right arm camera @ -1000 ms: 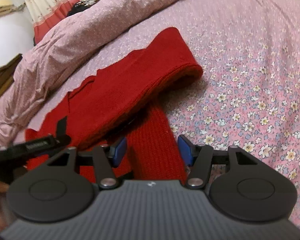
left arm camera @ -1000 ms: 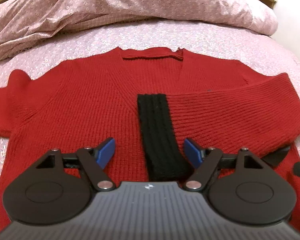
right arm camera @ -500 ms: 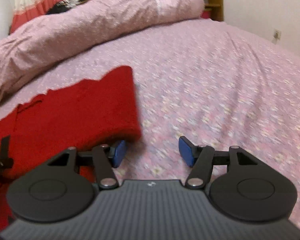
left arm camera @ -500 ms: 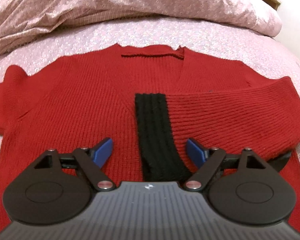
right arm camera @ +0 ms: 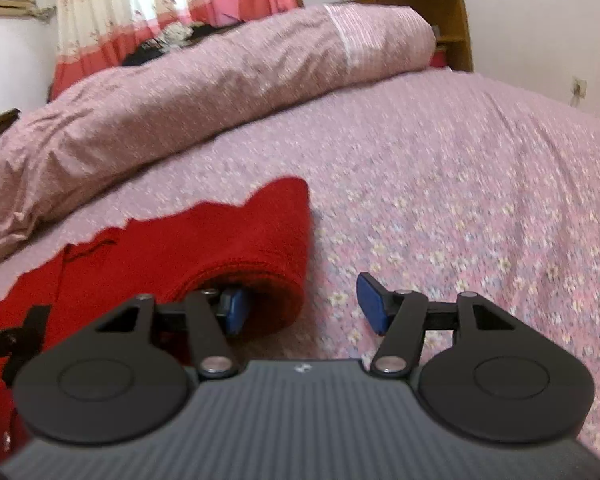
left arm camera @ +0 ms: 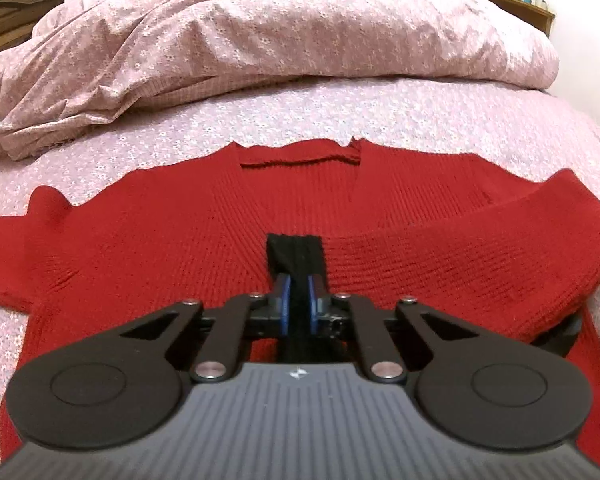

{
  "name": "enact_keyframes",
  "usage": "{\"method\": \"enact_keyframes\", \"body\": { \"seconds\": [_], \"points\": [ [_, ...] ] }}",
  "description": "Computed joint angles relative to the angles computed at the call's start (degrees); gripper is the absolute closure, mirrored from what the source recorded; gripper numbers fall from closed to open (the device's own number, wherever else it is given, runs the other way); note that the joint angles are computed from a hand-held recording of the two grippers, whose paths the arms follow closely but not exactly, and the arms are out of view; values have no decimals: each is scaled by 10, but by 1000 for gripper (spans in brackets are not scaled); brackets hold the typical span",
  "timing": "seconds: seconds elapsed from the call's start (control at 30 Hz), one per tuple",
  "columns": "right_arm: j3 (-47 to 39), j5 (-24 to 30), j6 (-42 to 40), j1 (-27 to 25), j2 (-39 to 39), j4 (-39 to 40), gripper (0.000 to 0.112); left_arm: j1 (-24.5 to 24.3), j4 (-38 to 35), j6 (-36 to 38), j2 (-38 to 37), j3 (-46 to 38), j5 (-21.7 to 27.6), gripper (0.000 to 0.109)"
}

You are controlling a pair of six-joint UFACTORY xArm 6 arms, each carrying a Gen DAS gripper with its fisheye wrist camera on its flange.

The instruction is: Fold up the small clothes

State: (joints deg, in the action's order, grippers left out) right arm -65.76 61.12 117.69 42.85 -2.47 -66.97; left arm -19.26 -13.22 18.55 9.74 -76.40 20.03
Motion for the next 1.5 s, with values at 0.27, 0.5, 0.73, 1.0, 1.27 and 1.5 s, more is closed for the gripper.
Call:
{"method": "enact_keyframes", "body": {
  "seconds": [0.27,0.5,0.73,1.0,1.27,1.5],
  "points": [
    [-21,14,-32,5,7,-28,56,9,-6,14,-6,-26,-37,103],
    [-41,13,-44,6,15,-26,56,41,-96,85,6,-104,109,102],
    [-47,18,-47,17,17,-10,56,68,-155,83,-13,-82,231,96],
    [-38,13,-20,22,13,-8,56,78,-251,79,-43,-19,264,27],
    [-27,4,6,21,10,-11,56,49,-272,27,-51,18,206,27],
    [-22,-5,21,19,10,-12,56,-12,-281,74,-48,78,11,29]
  ]
}}
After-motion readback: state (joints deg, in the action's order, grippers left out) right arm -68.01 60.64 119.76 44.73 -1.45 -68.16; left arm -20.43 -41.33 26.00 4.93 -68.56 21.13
